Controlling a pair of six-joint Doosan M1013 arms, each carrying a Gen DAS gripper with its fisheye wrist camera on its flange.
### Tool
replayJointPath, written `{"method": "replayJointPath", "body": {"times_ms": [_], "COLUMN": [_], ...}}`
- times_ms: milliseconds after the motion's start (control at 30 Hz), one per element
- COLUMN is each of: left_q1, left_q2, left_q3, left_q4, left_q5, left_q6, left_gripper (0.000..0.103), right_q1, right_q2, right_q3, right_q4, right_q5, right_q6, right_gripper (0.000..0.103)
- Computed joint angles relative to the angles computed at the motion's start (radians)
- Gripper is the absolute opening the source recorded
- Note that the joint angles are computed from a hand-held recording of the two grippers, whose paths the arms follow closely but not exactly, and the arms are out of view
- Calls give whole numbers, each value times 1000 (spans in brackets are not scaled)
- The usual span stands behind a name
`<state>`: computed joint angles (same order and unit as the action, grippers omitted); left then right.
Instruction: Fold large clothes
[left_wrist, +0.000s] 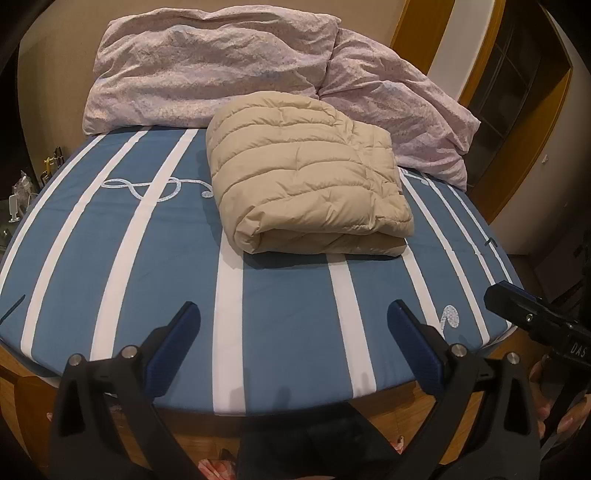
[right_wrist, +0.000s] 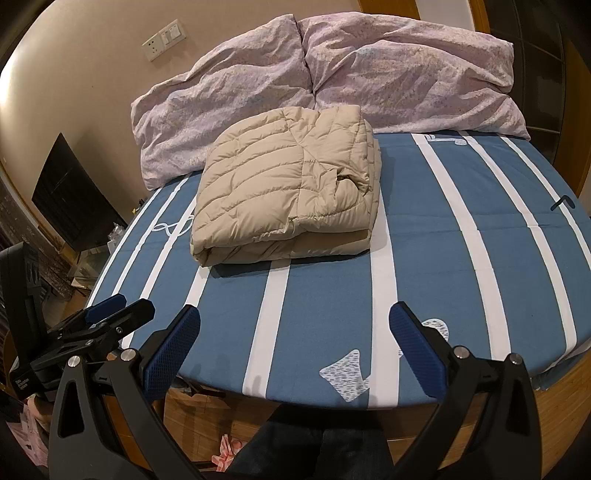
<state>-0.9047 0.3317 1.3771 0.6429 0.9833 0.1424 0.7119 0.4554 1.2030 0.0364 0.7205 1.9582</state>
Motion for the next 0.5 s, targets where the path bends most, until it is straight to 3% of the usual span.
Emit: {"method": "replayJointPath", "body": {"times_ms": [500], "left_q1": [4], "left_q2": [3], "left_q3": [-4], "left_q4": [-11], "left_q5": [2], "left_q6": [6], "left_gripper": [101], "right_q1": [3], "right_q2": [7], "right_q3": [-9], "right_q4": [7], "right_q5": [9], "right_q6": [-3], "right_gripper": [102]}}
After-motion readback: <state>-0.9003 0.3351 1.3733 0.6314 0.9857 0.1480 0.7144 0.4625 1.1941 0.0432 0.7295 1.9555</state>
